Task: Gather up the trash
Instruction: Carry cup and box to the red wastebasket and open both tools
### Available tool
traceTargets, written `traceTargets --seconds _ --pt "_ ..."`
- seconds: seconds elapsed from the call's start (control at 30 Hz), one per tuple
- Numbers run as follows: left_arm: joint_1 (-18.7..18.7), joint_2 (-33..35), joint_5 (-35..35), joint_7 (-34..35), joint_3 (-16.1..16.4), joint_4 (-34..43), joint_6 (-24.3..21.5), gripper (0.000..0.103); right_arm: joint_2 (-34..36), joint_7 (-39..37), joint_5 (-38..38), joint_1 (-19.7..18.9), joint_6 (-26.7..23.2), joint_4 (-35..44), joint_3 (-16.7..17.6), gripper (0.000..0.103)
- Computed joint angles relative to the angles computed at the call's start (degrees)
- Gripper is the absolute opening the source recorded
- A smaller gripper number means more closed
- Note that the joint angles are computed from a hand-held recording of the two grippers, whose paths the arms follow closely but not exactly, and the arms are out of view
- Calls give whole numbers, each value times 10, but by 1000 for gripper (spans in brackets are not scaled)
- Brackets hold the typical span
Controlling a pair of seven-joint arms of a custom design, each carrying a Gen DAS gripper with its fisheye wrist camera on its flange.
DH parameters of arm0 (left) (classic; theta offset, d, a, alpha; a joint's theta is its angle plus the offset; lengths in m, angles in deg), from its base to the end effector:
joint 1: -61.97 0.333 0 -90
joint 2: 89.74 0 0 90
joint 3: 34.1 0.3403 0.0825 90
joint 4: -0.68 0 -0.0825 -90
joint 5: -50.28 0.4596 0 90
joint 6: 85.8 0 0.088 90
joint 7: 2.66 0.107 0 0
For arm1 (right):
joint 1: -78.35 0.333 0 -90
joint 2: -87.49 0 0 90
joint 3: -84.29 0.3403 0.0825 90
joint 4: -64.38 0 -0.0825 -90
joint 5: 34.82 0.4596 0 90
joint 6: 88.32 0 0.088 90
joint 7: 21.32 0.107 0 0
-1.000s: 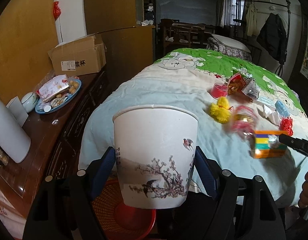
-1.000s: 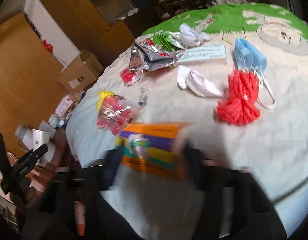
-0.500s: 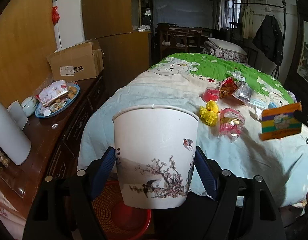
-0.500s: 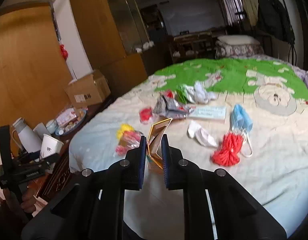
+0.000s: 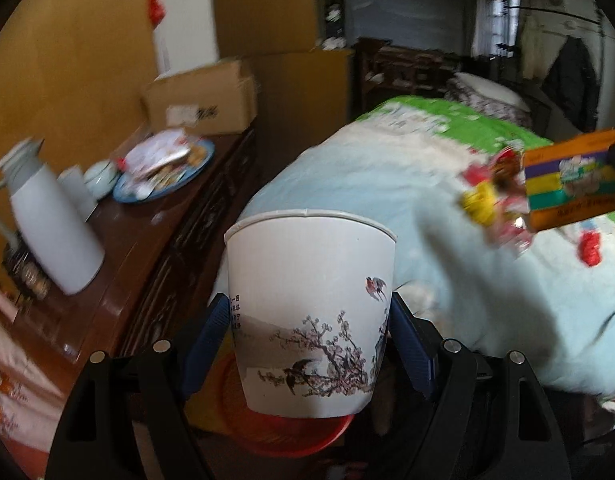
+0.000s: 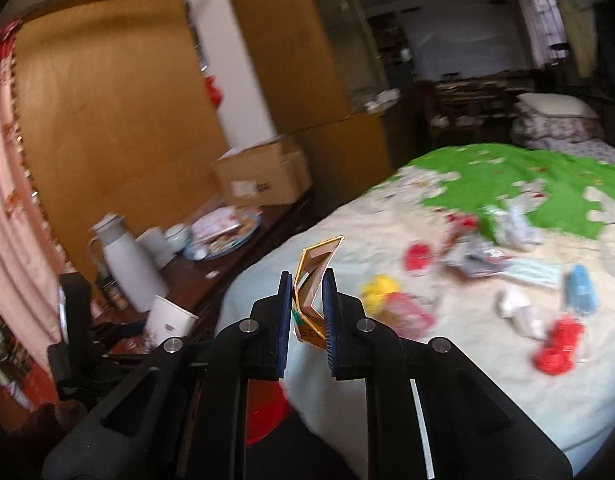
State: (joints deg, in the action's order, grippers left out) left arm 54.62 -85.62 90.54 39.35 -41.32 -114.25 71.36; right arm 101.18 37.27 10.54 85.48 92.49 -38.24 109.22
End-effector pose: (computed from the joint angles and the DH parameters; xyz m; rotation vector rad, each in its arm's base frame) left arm 0.6513 -0.1941 0.4780 -1.7630 1.7192 -0.6542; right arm 0.6646 0.3078 0.5322 -1.5864 1.2521 -0.4088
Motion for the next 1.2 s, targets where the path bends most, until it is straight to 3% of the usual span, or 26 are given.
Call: traceTargets --seconds 0.13,0.23,0.3,0.47,0.67,0.7,0.73,0.77,0.8,0.93,1.2 --pt "19 5 -98 64 1 -20 -20 80 36 63 -72 62 -60 46 -52 16" --pt "32 23 -188 122 1 -19 -39 90 63 117 -133 103 -99 78 -88 16" --pt "38 34 -225 144 3 -17 -39 91 81 149 -172 122 -125 99 -104 16" --pt "37 49 -209 120 25 -11 -29 94 128 188 -228 141 -187 158 -113 16" --pt "49 63 -212 84 38 -7 -30 95 212 171 -239 148 -314 280 -91 21" --pt "51 64 -213 82 39 -7 -31 95 223 168 -239 152 -332 297 -92 23" --pt "53 65 -212 79 41 -7 -34 95 237 169 -244 159 -353 319 -95 33" --pt "53 65 -209 75 43 -7 -37 95 244 169 -248 165 -360 330 -100 41" --pt "54 66 -207 73 43 -7 -38 95 247 169 -250 170 -358 333 -103 42" --pt "55 59 -193 62 45 -11 -34 95 250 182 -257 179 -351 337 -115 43" --pt "41 61 -164 61 37 9 -36 95 207 198 -234 154 -299 268 -112 50"
